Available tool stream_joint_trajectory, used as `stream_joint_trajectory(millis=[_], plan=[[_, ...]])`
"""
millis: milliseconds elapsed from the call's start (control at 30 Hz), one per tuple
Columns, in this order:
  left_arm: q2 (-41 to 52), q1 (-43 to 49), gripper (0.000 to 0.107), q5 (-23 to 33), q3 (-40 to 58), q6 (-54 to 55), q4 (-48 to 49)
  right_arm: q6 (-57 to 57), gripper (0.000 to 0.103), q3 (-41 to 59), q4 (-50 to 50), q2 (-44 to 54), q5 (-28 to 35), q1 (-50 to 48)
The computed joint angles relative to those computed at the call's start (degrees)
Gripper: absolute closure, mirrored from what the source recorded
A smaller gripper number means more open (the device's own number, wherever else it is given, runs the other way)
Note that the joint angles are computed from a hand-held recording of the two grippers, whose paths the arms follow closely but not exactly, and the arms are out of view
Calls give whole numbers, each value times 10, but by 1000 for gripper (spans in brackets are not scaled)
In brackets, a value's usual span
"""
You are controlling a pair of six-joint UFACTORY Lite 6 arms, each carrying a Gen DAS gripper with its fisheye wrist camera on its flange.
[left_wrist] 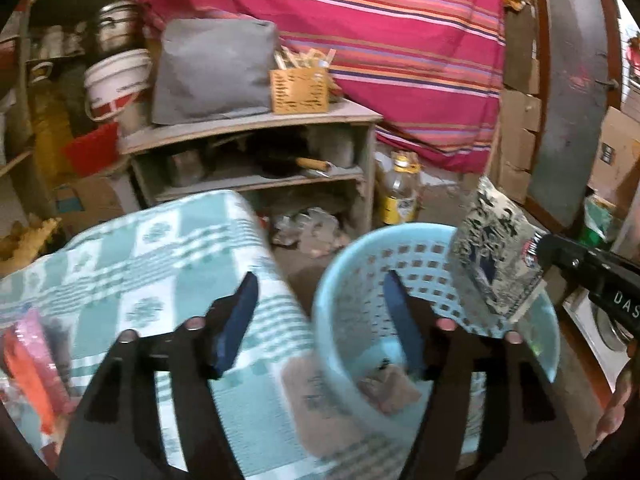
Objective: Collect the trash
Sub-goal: 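Carry both wrappers to the blue basket and release them inside, then return both tools to the table and grasp the clear wrapper with the left gripper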
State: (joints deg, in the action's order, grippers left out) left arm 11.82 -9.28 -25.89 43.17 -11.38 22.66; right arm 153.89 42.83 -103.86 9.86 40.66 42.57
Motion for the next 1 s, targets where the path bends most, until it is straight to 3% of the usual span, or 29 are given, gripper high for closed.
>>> stream_joint_trajectory(millis=[67, 267, 333, 367, 400, 533, 700, 1000], plan=[[-21, 26, 25, -2, -12, -9, 16, -28, 96, 25, 21, 20, 0, 6], [-90, 150, 10, -24, -54, -94, 154, -72, 93, 85, 65, 72, -12, 10], [-105, 202, 10, -37, -61, -121, 211, -76, 72, 101, 78, 88, -23, 8], [-110, 225, 10, -41, -62, -132, 233, -82, 45, 109, 87, 95, -21, 8], [-112, 255, 10, -48, -61, -149, 266, -88, 37, 120, 96, 106, -16, 12], [-102, 372, 10, -88, -42, -199, 377, -135, 37, 170, 146, 141, -9, 19], [-37, 506, 10, -139, 22, -190, 431, -190, 28, 258, 198, 192, 44, 68], [195, 638, 10, -133, 302, -345, 566, -298, 24, 524, 258, 364, 77, 131]])
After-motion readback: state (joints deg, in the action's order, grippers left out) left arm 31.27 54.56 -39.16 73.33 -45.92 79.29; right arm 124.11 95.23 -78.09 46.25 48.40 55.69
